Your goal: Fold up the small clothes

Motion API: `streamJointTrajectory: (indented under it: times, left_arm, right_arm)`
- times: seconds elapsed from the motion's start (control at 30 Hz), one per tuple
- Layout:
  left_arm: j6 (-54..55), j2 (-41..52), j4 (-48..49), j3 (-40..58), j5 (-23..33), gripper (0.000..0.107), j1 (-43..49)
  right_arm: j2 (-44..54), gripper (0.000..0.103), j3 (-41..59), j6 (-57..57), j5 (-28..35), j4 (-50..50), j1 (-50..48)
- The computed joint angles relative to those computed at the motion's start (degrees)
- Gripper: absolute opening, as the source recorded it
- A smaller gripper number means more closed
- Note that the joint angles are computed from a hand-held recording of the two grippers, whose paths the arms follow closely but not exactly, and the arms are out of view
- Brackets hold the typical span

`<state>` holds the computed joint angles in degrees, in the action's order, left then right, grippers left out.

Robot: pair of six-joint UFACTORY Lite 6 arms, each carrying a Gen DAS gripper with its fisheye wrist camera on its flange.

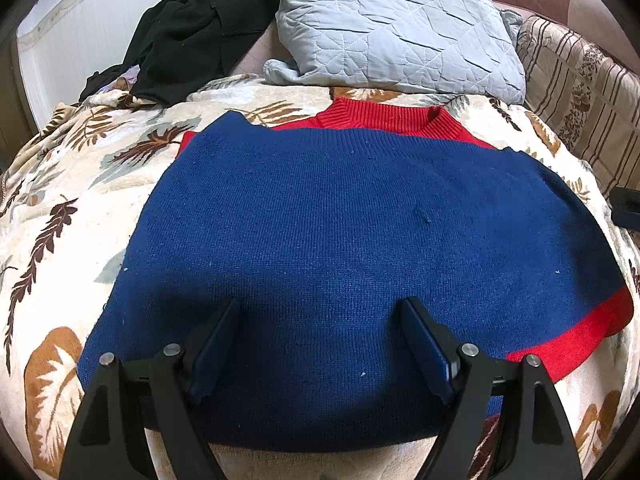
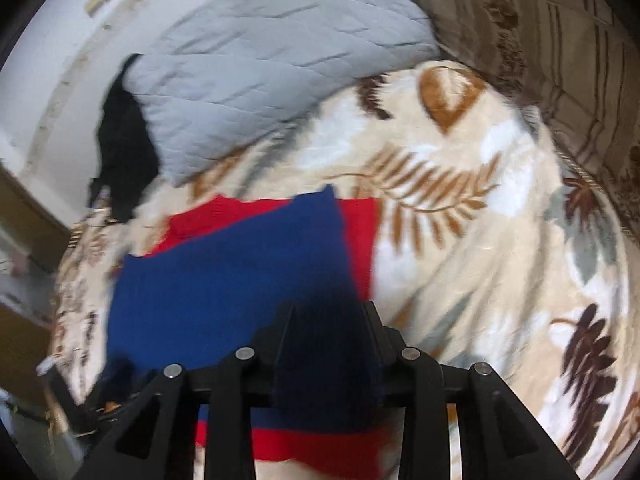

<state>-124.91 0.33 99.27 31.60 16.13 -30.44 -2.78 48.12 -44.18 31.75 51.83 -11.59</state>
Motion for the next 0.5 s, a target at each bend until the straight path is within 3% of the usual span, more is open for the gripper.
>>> streamJointTrajectory:
  times: [0.03,0.1,0.2,0.27,0.4,0.5]
  left_arm:
    - [0.0,0.0,0.0,0.0,0.0,0.083,0.0]
    - [0.27,0.0,-0.22,0.01,0.07,0.083,0.01]
    - [-0.52,-0.38,0.58,-0.29,-0.21,0.083,0.16]
    - [-0.83,-0.34,0.97,-0.33,-0.05,0.083,0.12]
    - [-1.41,-0.11,1.43,-0.32,0.42,0.083,-0.18]
    - [-1.89,-0.16,1.85,-0.44,0.57,0.083,-0.26]
  right_arm:
    - [0.49,0.053,-0.19,-1.78,1.99,2.28,0.16]
    - [2.84,0.061,-1.29,-5.88,5.55,8.21,-0.65]
    - [3.08,0.062,-4.98,-6.34,5.22,11.29,-1.51]
    - [-2.75,0.062,-12.11,-11.91,10.46,17.63,-5.98]
    - [-13.53,0.062,-25.97,-15.6,19.85,20.2,-14.7]
    - [-8.73,0.062,-30.24,-20.46,21.76,25.18,-16.94]
